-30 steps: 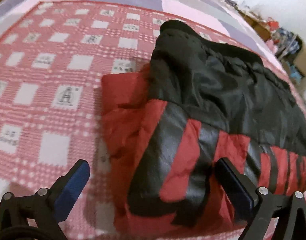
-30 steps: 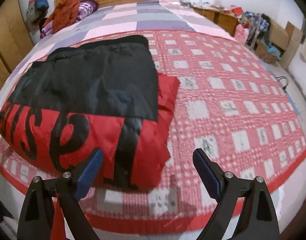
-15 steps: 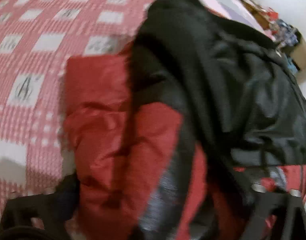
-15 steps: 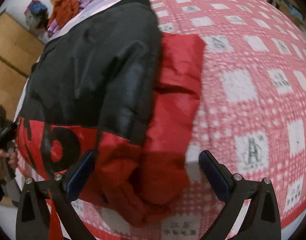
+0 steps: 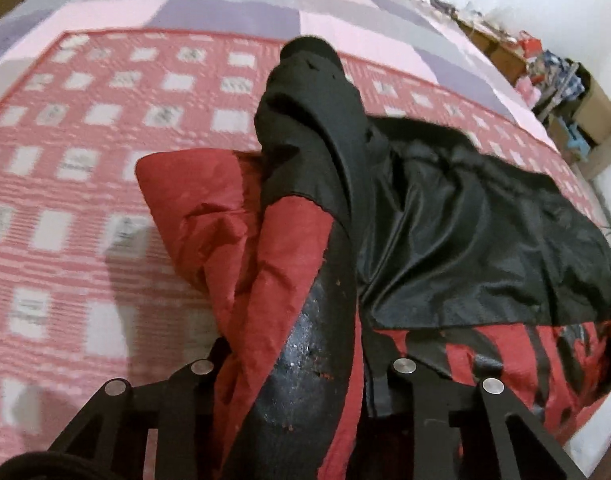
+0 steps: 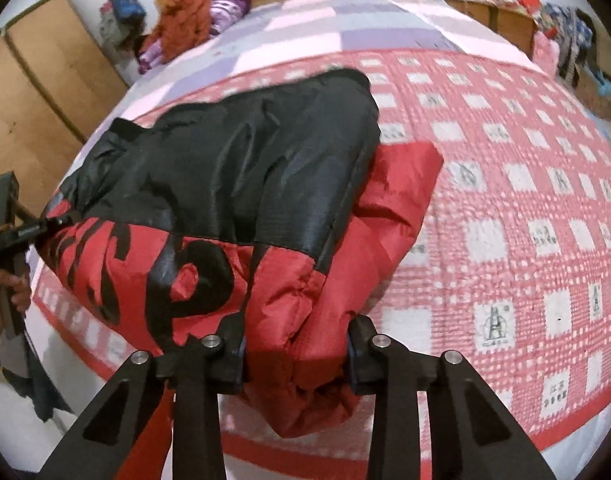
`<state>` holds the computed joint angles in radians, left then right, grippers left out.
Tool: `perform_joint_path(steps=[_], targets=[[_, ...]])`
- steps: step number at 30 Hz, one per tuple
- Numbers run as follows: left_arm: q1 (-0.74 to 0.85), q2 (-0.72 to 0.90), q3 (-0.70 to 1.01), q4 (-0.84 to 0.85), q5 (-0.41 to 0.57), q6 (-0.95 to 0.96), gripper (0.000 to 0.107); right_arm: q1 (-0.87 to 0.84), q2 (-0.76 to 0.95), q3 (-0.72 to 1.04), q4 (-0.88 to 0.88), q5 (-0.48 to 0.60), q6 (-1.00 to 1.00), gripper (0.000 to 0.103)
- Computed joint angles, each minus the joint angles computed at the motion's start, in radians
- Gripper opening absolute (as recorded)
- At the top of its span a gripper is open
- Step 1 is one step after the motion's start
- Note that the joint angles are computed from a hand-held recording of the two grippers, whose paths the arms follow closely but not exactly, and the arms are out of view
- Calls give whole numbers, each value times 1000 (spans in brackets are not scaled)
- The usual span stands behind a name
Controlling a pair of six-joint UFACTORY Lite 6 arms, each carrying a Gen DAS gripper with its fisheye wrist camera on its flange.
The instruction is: Fold large clothes
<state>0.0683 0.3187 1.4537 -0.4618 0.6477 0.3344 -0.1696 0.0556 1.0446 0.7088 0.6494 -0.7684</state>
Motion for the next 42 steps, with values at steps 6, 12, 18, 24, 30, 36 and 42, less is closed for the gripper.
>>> perform_joint_path(steps=[6,12,18,24,30,36,42], targets=[[212,-214,-124,22,116,168,34,207,-212,-91,-44,-25,185,37],[472,-190,-279,-30,111,433,39,596,-234,-214,-224,-237,624,37],[621,-70,-311,-293,112,790,72,708,-233,-394,-297,-410,965,53],[722,-100,-185,-205,256,826,76,804,-341,-268,-858,-49,1560,61],[813,-270,-102,4,263,688,76,1108,-414,-5,-1119,491,1900,61],[898,-614,-81,97,497,587,78,1521,-128,474,-1294,1033,2092,62],[1124,-746,136,-4,1068,583,88,1723,77,906,-1224,1122,2167,61]])
